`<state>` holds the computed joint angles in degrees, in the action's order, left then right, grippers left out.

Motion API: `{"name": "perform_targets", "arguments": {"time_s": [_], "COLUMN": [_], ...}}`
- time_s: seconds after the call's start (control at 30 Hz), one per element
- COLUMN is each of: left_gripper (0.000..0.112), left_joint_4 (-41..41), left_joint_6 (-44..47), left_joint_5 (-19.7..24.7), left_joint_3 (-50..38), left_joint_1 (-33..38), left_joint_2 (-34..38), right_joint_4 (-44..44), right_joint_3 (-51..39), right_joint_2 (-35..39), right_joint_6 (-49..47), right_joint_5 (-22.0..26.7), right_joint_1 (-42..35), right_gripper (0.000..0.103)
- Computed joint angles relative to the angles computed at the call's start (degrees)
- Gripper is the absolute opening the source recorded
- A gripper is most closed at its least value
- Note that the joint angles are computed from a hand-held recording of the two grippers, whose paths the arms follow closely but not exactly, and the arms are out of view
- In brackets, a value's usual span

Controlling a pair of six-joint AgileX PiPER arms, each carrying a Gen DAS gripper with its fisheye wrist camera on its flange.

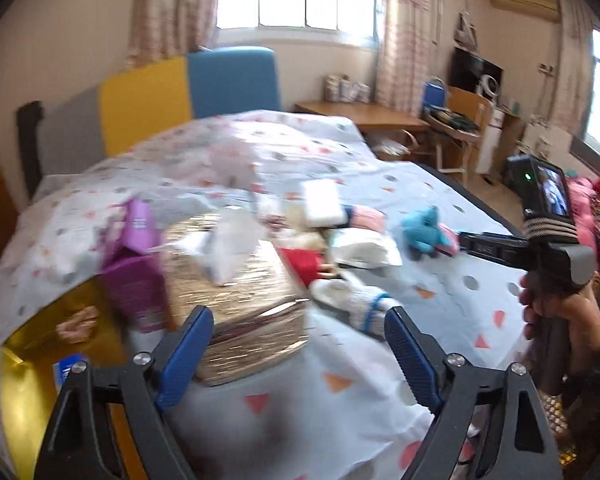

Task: Organize soft objects
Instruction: 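Move both grippers back over the remaining soft items, then grasp the white knit gloves with the left gripper while the right grasps the blue plush elephant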

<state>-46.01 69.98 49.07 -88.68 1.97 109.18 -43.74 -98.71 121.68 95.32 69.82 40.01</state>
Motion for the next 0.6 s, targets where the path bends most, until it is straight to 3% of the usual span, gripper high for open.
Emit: {"name": "perform_targets", "arguments": {"time_s": [0.07,0.27,0.33,0.47,0.53,0.57,0.6], "left_gripper": [0.083,0.082,0.082,0.082,0.080,0.069,0.052], "left_joint_4": [2.9,13.1,17.9,25.3,27.3,25.1,24.4], "left_joint_6": [-3.9,-15.1,-19.4,-27.8,-27.7,-24.5,-23.3], "left_joint_5": [0.6,-4.3,-7.5,-8.2,-12.6,-11.7,-10.7], "left_joint_3": [-1.6,-3.7,-4.6,-9.1,-6.2,-6.0,-6.2], "left_joint_1": [-4.1,-14.5,-16.9,-19.0,-20.4,-20.5,-20.9], "left_joint_2": [1.7,6.1,8.1,13.4,12.5,12.7,13.2], "right_joint_4": [0.9,-0.3,-0.4,-1.2,-1.6,-1.6,-1.6], "right_joint_3": [3.7,5.8,5.2,6.9,8.8,9.9,11.3], "right_joint_2": [-2.3,-4.0,-3.8,-5.0,-6.3,-7.1,-7.9], "right_joint_6": [2.8,5.2,4.8,6.5,8.9,10.2,11.8], "right_joint_5": [-3.1,-4.8,-4.7,-6.0,-6.9,-7.6,-8.3], "right_joint_1": [-1.2,-1.0,-0.9,-1.0,-1.3,-1.6,-1.9], "right_gripper": [0.039,0.039,0.039,0.039,0.039,0.039,0.039]}}
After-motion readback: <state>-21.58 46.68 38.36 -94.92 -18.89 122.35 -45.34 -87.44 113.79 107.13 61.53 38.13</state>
